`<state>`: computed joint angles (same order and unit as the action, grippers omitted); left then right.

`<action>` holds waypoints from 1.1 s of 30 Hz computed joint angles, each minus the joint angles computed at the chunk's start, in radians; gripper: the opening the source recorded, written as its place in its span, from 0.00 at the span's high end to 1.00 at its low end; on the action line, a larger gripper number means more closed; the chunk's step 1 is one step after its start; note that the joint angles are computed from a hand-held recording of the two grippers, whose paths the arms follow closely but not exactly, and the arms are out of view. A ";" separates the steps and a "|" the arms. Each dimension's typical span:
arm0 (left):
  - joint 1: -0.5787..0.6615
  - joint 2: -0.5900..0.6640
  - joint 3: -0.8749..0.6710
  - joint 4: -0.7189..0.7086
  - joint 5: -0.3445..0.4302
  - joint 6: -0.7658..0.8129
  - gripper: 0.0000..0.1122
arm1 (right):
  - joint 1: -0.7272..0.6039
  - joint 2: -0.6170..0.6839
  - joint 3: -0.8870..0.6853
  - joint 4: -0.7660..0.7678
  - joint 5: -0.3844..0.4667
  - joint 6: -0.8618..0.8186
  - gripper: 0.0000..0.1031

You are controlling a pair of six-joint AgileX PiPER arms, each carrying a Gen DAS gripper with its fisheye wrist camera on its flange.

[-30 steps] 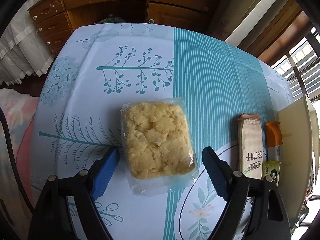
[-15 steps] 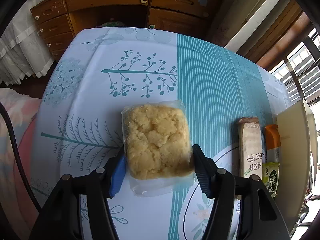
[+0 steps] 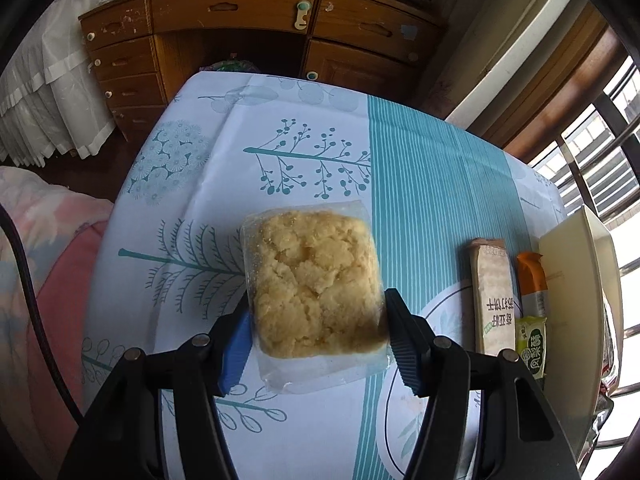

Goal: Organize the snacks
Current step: 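Grasp the brown chocolate packet with the right gripper while the left grasps the square cake, then carry the chocolate packet and square cake over the white tray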

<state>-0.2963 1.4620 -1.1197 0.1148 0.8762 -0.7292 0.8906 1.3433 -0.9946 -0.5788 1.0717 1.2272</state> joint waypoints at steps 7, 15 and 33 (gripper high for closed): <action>-0.100 -0.091 0.013 0.048 -0.008 -0.062 0.47 | 0.004 -0.067 -0.015 0.072 -0.004 -0.110 0.54; -0.294 -0.145 -0.016 0.175 -0.034 -0.260 0.47 | -0.028 -0.206 0.010 0.153 -0.038 -0.294 0.54; -0.694 0.082 -0.325 0.406 0.057 -0.606 0.47 | -0.413 -0.540 0.034 0.421 -0.140 -1.052 0.54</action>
<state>-0.9903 1.5438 -1.4445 0.5212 0.9327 -1.3353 0.4778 0.8028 -0.9609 -0.1575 0.9312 0.1749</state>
